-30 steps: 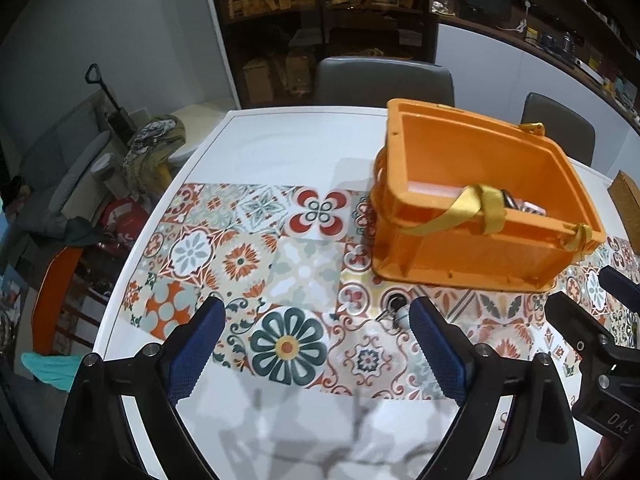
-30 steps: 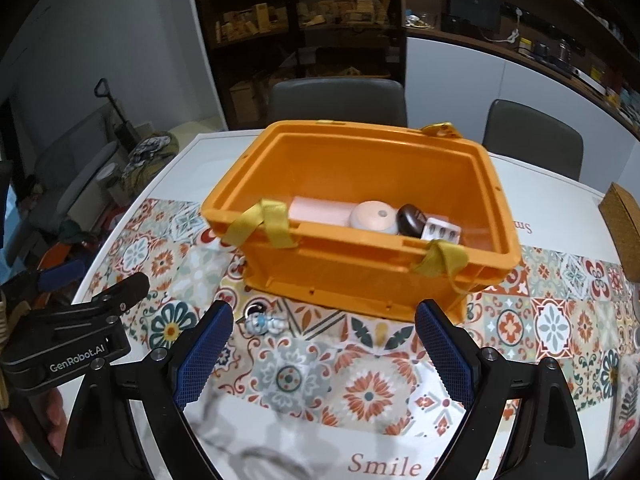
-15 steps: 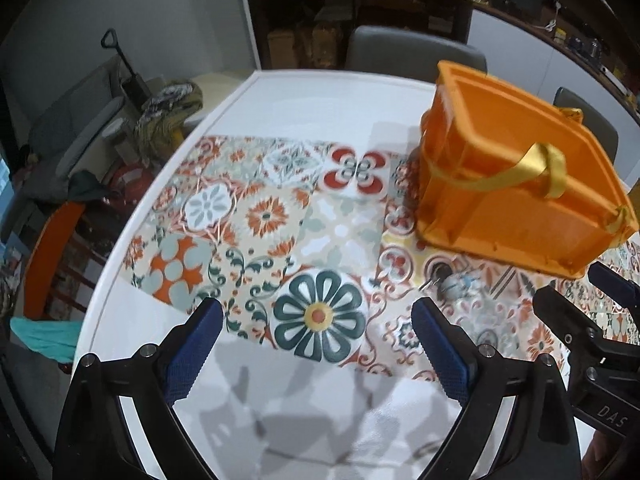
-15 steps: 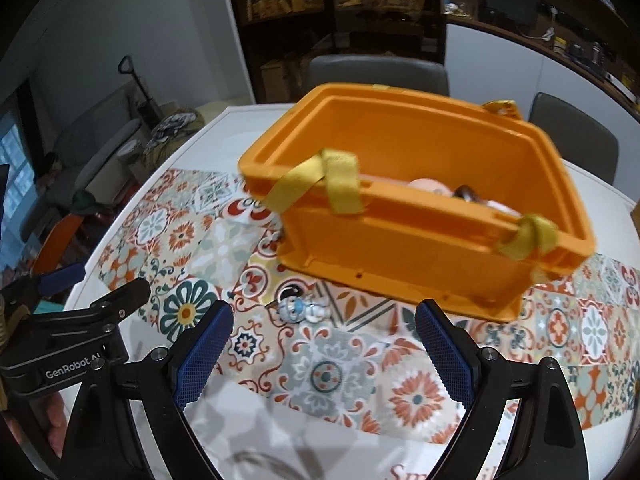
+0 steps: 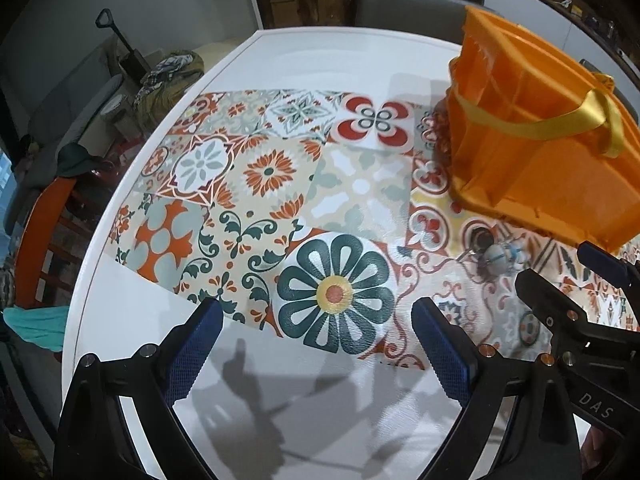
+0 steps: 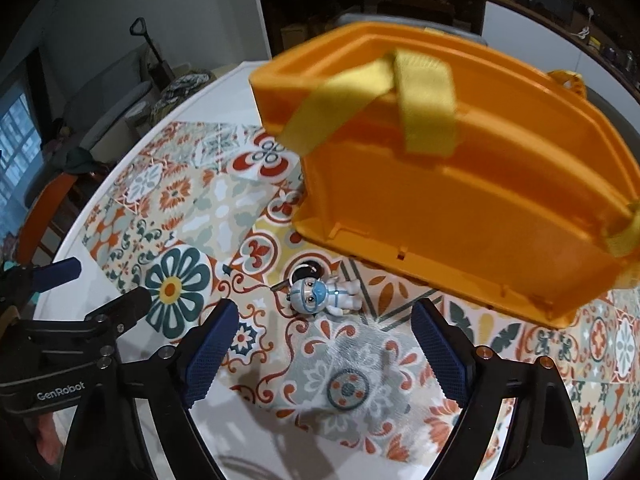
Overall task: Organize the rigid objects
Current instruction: 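Withdraw both open tools from the crate toward the white astronaut figurine, then close the right tool on the white astronaut figurine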
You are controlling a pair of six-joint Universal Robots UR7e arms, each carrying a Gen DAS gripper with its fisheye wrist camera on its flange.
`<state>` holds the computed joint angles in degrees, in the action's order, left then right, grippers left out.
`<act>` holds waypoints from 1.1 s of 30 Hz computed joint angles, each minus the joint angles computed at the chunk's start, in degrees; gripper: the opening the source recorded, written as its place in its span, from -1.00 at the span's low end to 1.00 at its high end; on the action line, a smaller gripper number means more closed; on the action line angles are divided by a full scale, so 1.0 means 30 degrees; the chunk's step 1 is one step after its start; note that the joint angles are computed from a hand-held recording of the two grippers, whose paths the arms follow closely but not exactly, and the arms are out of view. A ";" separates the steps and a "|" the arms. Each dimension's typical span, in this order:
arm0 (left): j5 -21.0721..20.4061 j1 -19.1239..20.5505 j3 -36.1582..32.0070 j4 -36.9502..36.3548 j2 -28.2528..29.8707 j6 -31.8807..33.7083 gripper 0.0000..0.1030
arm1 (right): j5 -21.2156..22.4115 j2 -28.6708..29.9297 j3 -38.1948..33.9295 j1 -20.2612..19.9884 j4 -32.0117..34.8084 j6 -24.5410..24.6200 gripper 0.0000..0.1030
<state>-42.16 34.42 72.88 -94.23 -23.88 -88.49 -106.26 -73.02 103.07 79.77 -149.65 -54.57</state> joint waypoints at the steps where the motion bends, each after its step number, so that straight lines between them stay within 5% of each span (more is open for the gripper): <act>1: -0.0099 0.0096 0.0045 -0.0110 0.0019 0.0062 0.87 | -0.0068 0.0088 0.0022 -0.0002 -0.0131 -0.0023 0.71; 19: -0.0911 0.1114 -0.0234 -0.1266 0.0665 0.1479 0.88 | -0.1040 0.1989 -0.0697 -0.0253 -0.1061 0.0154 0.48; 33: -0.0993 0.1292 -0.0191 -0.1693 0.0736 0.1805 0.88 | -0.1366 0.2349 -0.0789 -0.0162 -0.1276 -0.0150 0.07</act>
<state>-45.14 38.30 72.31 -99.31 -21.68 -83.08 -110.35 -65.97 100.70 79.28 -153.47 -55.02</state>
